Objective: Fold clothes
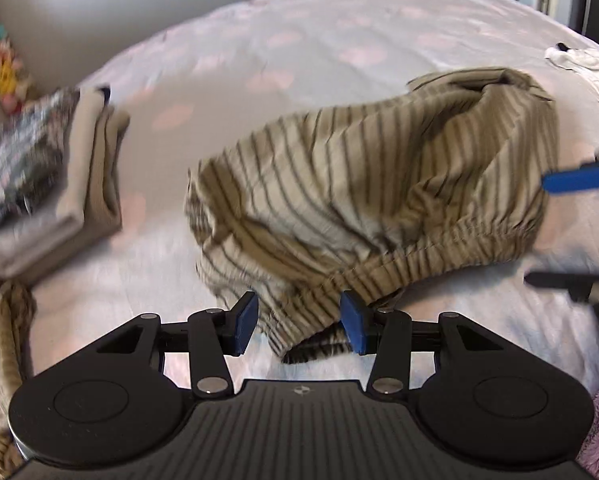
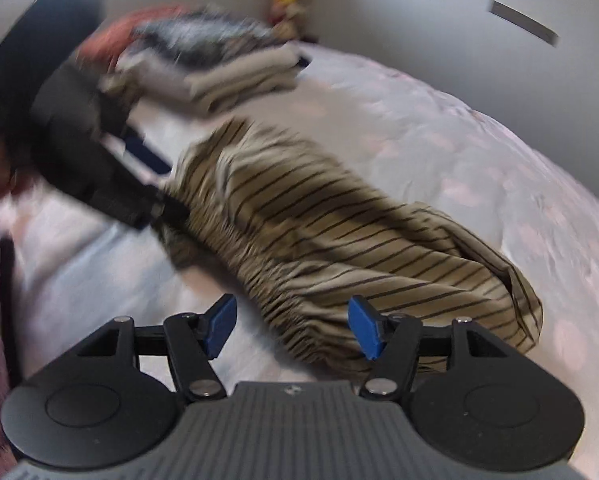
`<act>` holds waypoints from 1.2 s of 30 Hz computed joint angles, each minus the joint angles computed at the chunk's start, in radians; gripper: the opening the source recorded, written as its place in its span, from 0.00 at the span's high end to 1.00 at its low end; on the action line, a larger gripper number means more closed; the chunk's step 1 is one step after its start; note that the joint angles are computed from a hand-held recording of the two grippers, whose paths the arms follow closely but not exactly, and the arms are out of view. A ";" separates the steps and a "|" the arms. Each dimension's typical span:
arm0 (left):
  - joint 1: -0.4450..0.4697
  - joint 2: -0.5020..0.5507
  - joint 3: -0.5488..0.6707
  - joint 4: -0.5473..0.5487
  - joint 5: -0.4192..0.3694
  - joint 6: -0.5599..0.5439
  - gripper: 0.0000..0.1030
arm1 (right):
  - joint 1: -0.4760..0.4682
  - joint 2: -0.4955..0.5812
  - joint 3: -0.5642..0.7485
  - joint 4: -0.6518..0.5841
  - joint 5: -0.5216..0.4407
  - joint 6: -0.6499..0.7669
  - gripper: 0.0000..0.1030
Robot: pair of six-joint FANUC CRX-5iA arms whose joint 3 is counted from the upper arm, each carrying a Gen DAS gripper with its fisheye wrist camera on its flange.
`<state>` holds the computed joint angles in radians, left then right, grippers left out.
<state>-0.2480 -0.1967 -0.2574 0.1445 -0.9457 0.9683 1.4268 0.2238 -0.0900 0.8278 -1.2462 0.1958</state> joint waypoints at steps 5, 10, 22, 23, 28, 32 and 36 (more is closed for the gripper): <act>0.022 0.014 0.006 0.021 -0.020 0.008 0.58 | -0.020 0.098 0.128 -0.127 -0.133 0.172 0.53; 0.049 -0.011 -0.034 0.107 0.009 -0.040 0.58 | -0.022 0.055 0.057 -0.056 -0.151 0.008 0.71; 0.055 0.008 -0.065 0.269 -0.050 -0.251 0.47 | -0.035 -0.007 -0.103 0.159 -0.281 -0.470 0.97; 0.049 0.011 -0.063 0.264 -0.060 -0.262 0.45 | -0.040 -0.019 -0.113 0.147 -0.272 -0.508 0.97; 0.028 0.020 -0.044 0.209 -0.065 -0.230 0.43 | -0.040 -0.080 -0.170 0.140 -0.232 -0.644 0.93; 0.030 0.021 -0.040 0.188 -0.053 -0.190 0.43 | -0.020 -0.089 -0.188 0.209 -0.170 -0.587 0.89; 0.027 0.021 -0.032 0.164 -0.050 -0.162 0.43 | -0.005 -0.042 -0.153 0.282 -0.128 -0.390 0.56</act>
